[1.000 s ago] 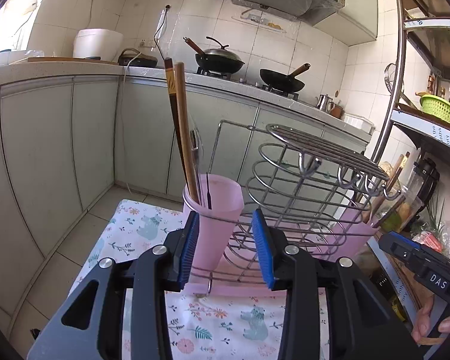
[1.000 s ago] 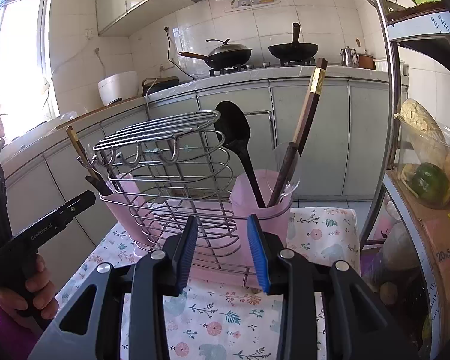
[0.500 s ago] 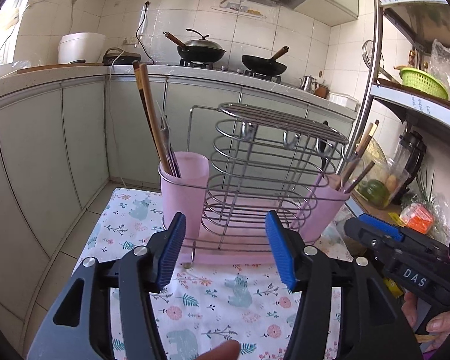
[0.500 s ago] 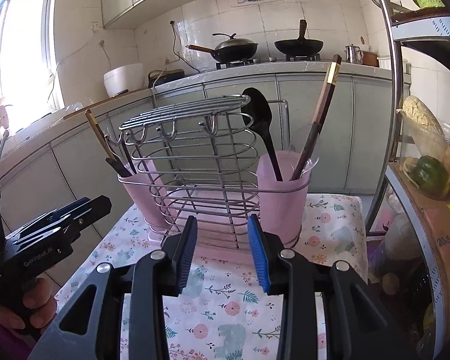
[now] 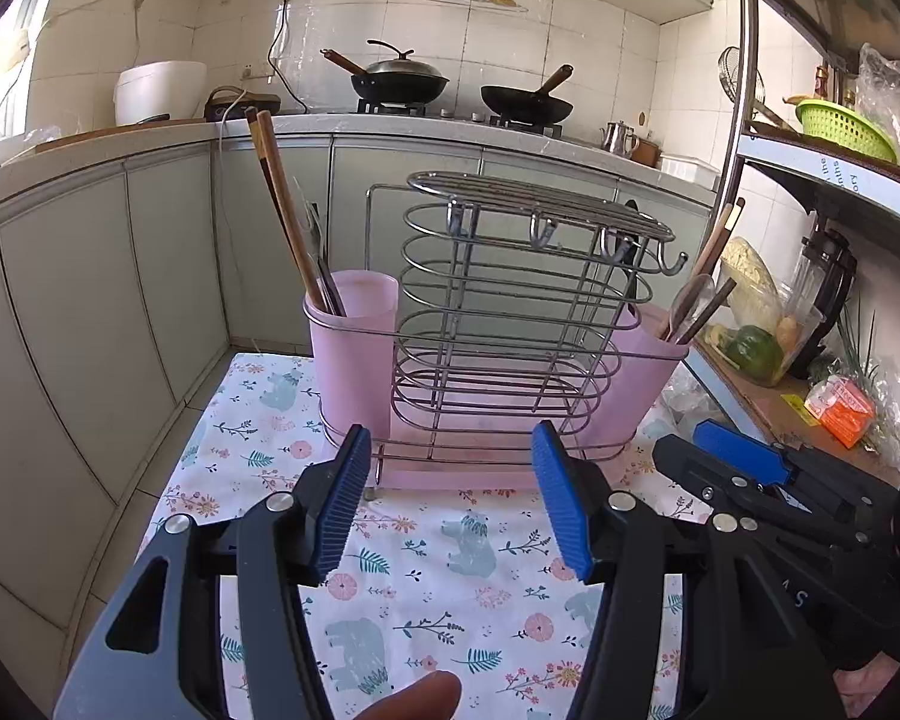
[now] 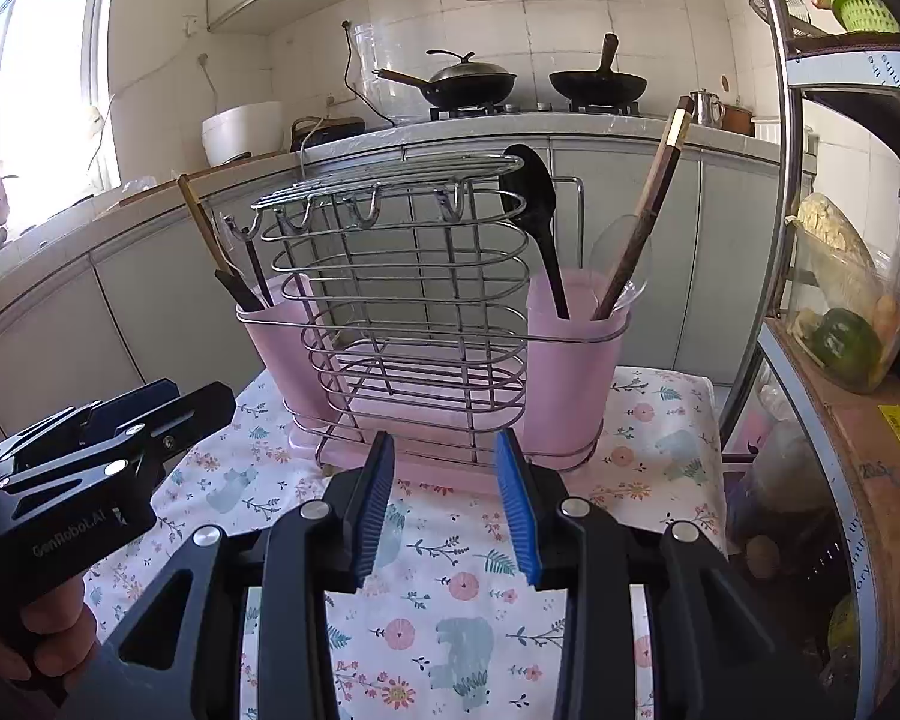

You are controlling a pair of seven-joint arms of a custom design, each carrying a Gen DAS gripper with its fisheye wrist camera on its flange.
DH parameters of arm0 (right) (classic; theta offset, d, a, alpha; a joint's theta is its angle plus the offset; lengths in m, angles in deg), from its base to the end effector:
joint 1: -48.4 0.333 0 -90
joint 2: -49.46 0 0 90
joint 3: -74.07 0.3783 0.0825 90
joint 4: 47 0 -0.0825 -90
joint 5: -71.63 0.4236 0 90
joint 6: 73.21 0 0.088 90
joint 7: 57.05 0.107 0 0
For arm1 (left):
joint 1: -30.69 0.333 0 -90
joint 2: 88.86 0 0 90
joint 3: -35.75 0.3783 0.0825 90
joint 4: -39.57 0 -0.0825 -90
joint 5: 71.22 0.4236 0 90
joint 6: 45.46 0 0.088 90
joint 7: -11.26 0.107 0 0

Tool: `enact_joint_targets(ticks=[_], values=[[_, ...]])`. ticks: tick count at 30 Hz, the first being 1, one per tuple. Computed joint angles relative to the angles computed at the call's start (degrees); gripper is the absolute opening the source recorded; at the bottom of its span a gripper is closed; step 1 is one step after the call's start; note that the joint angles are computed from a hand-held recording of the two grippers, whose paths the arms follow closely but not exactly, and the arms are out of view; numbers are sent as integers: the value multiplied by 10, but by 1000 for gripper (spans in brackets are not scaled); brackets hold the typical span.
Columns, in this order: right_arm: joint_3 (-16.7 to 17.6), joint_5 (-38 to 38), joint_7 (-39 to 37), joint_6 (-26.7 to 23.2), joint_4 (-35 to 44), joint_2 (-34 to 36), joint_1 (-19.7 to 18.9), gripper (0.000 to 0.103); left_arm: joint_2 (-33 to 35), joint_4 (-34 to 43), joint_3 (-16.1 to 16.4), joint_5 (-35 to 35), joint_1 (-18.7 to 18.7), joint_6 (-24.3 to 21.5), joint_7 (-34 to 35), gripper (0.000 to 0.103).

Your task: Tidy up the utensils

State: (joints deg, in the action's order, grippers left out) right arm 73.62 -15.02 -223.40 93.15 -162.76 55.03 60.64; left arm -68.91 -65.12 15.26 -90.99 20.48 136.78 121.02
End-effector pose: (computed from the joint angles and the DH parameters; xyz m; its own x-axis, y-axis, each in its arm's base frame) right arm 0.6063 0.1882 0.4898 -0.1498 -0.9803 -0.1285 -0.4987 0.1871 -0.8464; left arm 0.6634 -0.3158 0.5100 -0.4804 -0.8698 0.1125 -0.5030 0.1681 -0.8478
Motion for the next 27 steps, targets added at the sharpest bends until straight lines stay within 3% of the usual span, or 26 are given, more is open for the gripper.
enact_joint_targets(ticks=[12, 27], values=[[4, -3, 5, -19, -2, -3, 5, 34, -6, -6, 36, 17, -30, -7, -25, 56], [4, 17, -16, -28, 3, 1, 9, 34, -4, -5, 39, 27, -32, -11, -29, 56]])
